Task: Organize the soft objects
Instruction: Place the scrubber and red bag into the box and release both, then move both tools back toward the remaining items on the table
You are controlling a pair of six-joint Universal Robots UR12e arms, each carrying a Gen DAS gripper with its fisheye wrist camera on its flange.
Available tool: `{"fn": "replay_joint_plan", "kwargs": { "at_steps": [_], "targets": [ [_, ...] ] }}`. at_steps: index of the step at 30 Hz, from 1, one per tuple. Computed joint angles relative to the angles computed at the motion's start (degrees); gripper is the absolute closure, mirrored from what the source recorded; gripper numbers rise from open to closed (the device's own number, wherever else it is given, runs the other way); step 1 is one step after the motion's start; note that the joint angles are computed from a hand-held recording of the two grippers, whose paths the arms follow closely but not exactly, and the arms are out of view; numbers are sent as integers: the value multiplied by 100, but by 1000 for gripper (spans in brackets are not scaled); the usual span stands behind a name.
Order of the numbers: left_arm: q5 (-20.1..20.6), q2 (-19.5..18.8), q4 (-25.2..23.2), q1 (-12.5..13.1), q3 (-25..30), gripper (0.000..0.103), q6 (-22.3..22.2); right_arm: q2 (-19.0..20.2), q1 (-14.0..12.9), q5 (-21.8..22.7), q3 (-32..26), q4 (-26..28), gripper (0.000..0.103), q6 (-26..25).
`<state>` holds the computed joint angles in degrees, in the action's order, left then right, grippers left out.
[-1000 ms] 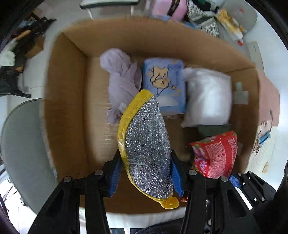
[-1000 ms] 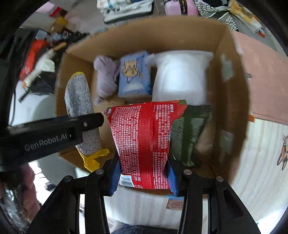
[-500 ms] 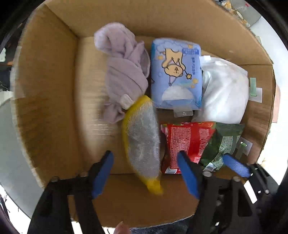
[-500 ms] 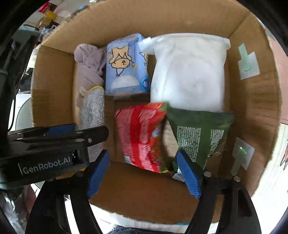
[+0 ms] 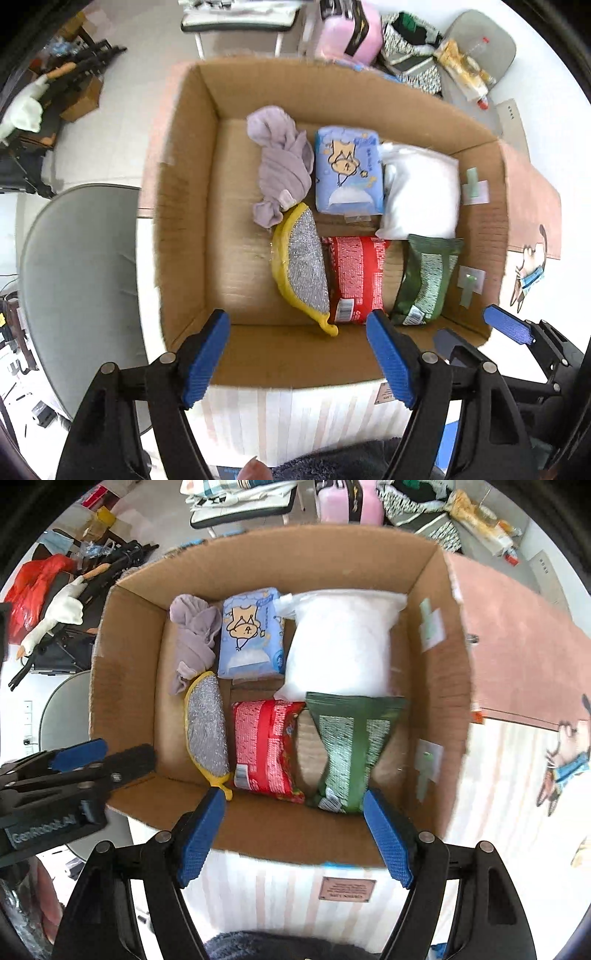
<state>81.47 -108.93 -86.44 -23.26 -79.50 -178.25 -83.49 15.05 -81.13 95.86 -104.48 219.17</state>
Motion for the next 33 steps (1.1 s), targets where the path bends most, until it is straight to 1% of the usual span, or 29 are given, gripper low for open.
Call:
{"fn": "replay_joint_plan", "kwargs": {
  "at_steps": [3,4,5,6,7,10,13,18,20,23,26,27,29,30,31,32,33],
  "targets": [
    [76,208,320,-17,-145,28,-11,-176,68,-134,-23,56,23,37],
    [115,206,441,-34,-163,27,-26,-202,83,-217,-5,8,21,43],
    [186,248,596,-49,-216,13,-44,-260,97,-302,17,-22,11,29],
    [266,306,714,-65,-256,5,-77,-304,123,-380,28,-77,0,22],
    [317,375,837,-65,-305,0,-95,-332,148,-452,45,-124,0,18],
    [383,507,1074,-73,-408,0,-173,-429,228,-693,45,-191,0,47],
    [392,577,1153,-101,-457,0,-253,-510,279,-885,43,-211,0,48],
    [392,622,1193,-203,-412,0,-353,-684,208,-797,181,-330,0,14],
    [462,612,1252,-299,-346,0,-392,-795,146,-746,269,-385,0,23],
    [775,551,1374,-542,-184,0,-452,-1070,-33,-616,512,-533,0,94],
    [789,346,1326,-803,132,0,-455,-1446,-281,-734,839,-573,0,273],
    [699,210,1206,-904,318,0,-500,-1641,-430,-809,998,-539,0,370],
    [528,-38,1000,-1054,632,0,-560,-1905,-677,-889,1204,-415,0,443],
    [447,-196,864,-1138,824,0,-583,-2106,-889,-927,1363,-300,0,504],
    [411,-418,692,-1258,1090,0,-606,-2233,-1036,-925,1469,-250,0,533],
    [381,-563,569,-1329,1266,0,-616,-2390,-1223,-917,1604,-198,0,561],
    [383,-792,373,-1434,1538,0,-637,-2555,-1443,-929,1741,-118,0,569]
  ]
}}
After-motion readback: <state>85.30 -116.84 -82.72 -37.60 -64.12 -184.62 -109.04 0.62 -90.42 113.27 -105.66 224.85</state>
